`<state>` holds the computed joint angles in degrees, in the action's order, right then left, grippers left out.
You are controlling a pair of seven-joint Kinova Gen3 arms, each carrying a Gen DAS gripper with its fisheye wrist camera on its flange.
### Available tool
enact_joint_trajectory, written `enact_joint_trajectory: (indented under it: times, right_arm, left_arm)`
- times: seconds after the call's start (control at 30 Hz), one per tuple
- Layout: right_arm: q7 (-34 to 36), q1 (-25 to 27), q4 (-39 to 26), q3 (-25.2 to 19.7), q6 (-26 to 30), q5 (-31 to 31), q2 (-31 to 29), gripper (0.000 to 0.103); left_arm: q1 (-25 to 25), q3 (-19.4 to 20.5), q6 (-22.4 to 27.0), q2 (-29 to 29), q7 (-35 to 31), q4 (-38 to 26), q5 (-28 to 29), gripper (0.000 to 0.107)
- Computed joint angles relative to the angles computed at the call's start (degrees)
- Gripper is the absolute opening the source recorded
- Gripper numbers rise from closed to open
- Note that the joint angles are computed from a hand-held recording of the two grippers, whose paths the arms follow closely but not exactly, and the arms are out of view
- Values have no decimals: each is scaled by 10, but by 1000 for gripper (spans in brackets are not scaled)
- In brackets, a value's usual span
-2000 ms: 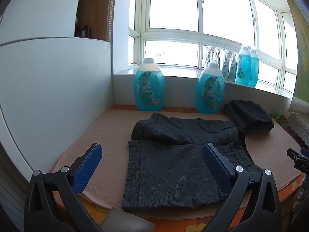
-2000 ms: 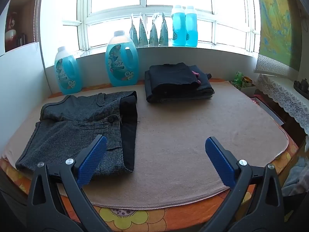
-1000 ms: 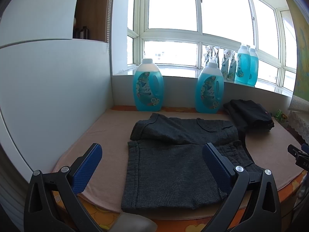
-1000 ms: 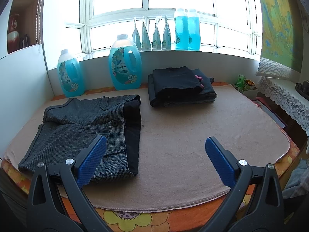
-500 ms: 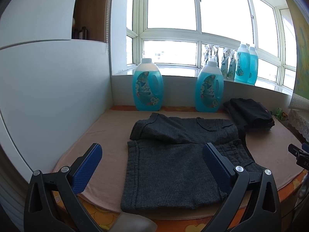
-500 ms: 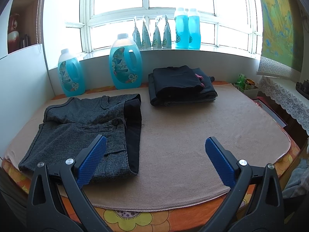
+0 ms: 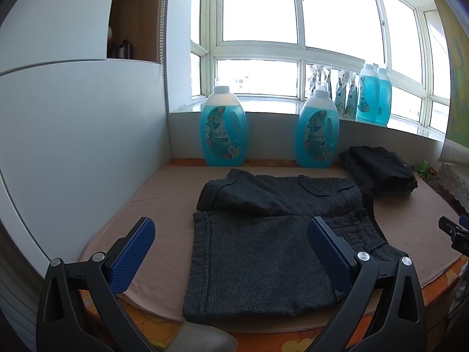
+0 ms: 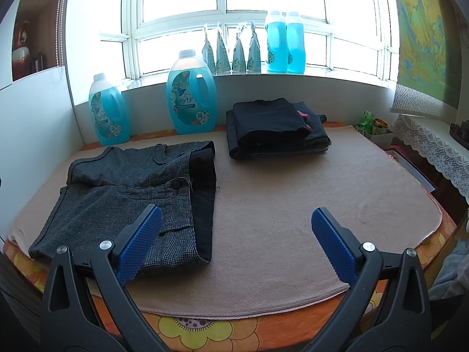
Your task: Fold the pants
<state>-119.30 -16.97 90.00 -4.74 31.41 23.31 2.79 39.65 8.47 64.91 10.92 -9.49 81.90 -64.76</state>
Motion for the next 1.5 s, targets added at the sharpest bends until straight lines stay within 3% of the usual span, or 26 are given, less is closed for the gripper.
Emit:
enact_joint_trajectory:
  times: [1.5]
  right_arm:
    - [7,-6,-5,4,10,-11,17,103]
  left_arm:
    - [-11,-14,-12,9,-17,4,31,103]
